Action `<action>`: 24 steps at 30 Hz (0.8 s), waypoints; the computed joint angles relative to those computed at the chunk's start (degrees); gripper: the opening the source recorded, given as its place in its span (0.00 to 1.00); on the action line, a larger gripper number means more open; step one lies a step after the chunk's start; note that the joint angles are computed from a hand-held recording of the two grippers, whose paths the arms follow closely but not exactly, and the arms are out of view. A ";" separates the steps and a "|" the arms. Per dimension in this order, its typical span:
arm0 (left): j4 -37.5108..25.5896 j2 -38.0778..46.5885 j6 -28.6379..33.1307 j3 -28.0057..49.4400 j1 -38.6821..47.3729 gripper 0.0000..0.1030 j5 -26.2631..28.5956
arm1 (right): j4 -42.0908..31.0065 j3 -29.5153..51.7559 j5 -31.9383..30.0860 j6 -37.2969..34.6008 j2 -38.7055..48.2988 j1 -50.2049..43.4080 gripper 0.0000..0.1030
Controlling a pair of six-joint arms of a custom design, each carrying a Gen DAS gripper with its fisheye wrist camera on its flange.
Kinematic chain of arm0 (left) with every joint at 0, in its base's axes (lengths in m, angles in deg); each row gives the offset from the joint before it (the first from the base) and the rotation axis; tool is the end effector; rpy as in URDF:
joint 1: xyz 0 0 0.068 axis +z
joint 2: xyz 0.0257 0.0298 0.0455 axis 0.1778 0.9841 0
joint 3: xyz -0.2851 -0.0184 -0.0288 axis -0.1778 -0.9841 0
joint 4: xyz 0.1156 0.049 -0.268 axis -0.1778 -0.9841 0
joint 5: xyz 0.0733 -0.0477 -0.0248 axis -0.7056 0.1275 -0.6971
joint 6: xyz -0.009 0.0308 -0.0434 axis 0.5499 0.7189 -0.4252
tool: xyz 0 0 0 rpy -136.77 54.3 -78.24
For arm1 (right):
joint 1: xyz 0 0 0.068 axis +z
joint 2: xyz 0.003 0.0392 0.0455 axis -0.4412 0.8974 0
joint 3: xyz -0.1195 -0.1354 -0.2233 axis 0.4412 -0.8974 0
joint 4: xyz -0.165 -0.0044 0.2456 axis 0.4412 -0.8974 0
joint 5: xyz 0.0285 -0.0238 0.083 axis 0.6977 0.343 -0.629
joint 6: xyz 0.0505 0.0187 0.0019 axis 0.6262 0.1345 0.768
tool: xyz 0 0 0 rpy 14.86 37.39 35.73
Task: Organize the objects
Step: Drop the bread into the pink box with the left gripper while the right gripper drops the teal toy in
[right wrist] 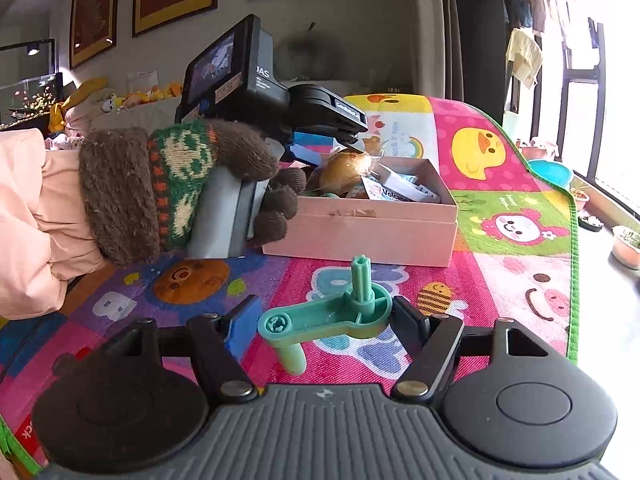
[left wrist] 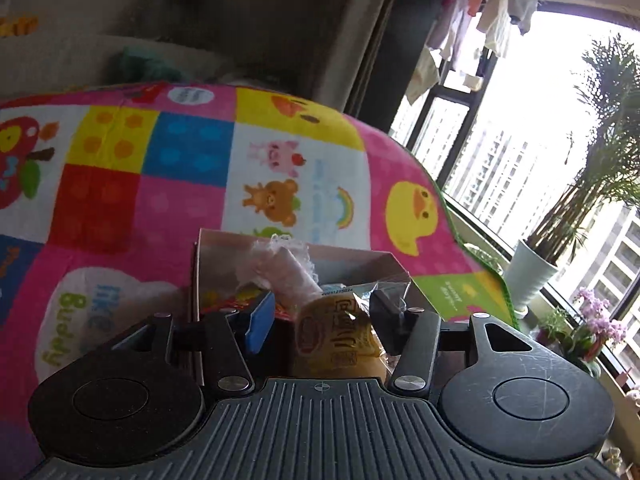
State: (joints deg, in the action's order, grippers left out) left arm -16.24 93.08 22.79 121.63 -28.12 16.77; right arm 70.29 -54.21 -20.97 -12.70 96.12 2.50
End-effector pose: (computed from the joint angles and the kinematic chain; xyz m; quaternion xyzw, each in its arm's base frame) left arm 0.2579 -0.1769 0.1501 -0.1837 0.8289 -0.0818 0.5220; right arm 0.1393 0.0847 0.1114 -0.2994 0.8047 0.1917 0.4754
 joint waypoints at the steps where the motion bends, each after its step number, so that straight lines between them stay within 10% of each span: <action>1: 0.07 -2.27 -0.10 -1.37 -0.18 0.54 -0.89 | 1.30 0.66 -0.60 -0.27 2.20 -0.70 0.69; 10: -8.09 -34.51 -7.20 -22.28 -11.56 0.54 -11.49 | -4.92 15.65 -9.70 0.26 16.09 -8.96 0.69; 19: -21.76 -44.18 -15.31 -26.31 -20.93 0.54 -8.73 | -9.86 53.65 -6.36 13.26 43.99 -6.15 0.69; 21: -23.99 -44.52 -15.64 -25.67 -20.52 0.54 -8.18 | -12.51 62.20 -4.57 14.07 51.44 -5.17 0.86; 24: -27.53 -47.69 -17.22 -26.02 -18.57 0.54 -6.97 | -14.29 65.82 -0.60 15.41 55.59 -5.01 0.86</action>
State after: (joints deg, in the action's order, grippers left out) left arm -43.76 45.39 5.57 95.61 -46.69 9.80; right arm 56.00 11.61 -21.57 2.71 151.71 -2.51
